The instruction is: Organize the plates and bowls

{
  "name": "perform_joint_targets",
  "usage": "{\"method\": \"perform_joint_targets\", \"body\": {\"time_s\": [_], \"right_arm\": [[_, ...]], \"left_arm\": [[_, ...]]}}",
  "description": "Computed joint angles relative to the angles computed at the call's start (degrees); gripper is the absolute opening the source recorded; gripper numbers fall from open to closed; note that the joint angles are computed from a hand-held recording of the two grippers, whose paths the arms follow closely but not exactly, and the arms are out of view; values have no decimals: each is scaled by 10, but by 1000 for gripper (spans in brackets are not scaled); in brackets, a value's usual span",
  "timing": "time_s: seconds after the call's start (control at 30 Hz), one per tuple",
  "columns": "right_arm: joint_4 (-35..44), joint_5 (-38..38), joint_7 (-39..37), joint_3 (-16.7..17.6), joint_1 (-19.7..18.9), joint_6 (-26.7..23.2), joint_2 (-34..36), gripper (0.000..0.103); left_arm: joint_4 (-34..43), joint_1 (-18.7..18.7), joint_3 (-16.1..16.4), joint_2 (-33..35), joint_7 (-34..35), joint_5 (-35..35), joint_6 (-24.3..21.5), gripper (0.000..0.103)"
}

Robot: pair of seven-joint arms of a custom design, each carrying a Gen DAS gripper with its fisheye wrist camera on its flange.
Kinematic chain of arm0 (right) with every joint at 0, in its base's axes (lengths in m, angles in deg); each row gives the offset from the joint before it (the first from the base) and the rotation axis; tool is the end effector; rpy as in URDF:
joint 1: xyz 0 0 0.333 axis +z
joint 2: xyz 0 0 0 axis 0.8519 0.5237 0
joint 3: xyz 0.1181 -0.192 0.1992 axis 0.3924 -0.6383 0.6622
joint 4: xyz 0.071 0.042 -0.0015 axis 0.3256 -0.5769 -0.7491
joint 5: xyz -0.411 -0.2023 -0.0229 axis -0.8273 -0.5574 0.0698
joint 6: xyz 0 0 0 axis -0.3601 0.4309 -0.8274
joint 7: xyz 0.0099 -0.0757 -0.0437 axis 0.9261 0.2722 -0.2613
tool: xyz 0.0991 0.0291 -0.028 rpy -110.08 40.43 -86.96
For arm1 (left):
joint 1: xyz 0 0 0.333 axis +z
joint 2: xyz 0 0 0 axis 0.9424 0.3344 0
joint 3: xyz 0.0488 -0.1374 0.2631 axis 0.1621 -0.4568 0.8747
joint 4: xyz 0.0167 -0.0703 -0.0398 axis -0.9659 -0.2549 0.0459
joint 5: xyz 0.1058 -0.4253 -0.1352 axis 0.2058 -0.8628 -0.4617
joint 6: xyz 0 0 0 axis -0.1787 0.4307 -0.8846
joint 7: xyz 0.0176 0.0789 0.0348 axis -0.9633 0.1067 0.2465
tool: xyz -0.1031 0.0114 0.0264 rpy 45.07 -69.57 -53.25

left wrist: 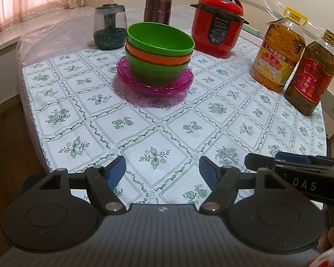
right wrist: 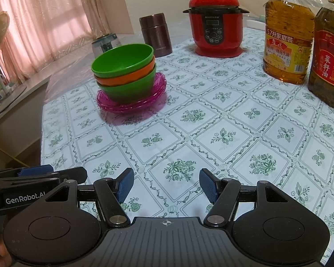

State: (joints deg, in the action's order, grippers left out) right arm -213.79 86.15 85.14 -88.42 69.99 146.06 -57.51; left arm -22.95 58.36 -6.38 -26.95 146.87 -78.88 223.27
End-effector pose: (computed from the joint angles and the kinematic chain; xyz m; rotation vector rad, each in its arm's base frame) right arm 0.5959 0.1121 0.4860 -1.6088 1.7280 -0.4877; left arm 0.6165 -0.2792 0.5082 -1.7222 1.9635 -0.9126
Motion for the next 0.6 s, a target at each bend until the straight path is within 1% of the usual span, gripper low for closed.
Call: {"method": "perform_joint_targets", "body": {"time_s": [0.6], "right_arm": [[1, 0, 0, 0, -1, 0, 1, 65]], "left_arm": [[4, -1, 0, 4, 6, -4, -1, 70]]}}
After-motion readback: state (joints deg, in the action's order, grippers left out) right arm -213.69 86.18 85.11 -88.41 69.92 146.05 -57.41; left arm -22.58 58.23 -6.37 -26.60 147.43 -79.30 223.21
